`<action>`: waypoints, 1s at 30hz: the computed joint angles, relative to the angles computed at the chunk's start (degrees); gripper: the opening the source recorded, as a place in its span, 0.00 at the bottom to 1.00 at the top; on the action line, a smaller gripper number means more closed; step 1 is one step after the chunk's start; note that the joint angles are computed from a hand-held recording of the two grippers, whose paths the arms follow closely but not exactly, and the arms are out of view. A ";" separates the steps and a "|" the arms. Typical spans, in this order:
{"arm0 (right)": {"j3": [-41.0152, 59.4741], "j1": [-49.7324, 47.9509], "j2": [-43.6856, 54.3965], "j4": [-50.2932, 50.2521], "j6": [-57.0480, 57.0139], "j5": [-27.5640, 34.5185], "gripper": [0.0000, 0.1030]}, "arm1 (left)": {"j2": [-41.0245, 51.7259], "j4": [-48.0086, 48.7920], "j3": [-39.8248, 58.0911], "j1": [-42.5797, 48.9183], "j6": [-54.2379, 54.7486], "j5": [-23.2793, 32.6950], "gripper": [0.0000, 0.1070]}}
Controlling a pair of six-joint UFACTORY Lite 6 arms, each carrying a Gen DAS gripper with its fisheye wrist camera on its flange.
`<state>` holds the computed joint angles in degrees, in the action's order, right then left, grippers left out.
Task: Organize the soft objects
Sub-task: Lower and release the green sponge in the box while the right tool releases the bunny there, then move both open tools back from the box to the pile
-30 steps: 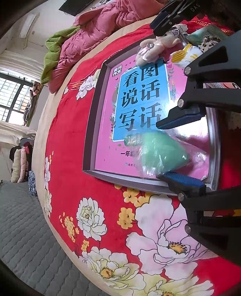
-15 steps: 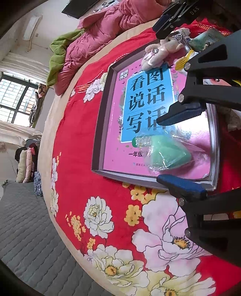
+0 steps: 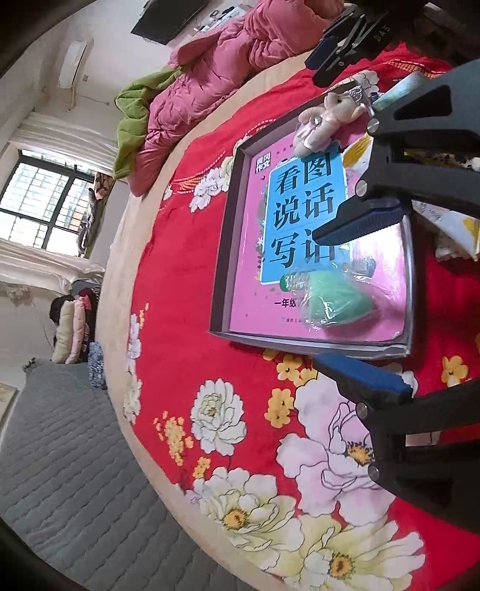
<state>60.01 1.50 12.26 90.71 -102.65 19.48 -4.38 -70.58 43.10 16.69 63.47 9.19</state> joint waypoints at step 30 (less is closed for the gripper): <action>-15.04 -5.38 -21.44 -8.78 2.86 4.08 0.72 | -29.59 48.97 -16.19 -1.88 -48.56 8.31 0.58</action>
<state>44.97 -3.88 -9.18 81.93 -99.79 23.56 -33.96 -21.61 26.92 14.81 14.92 17.50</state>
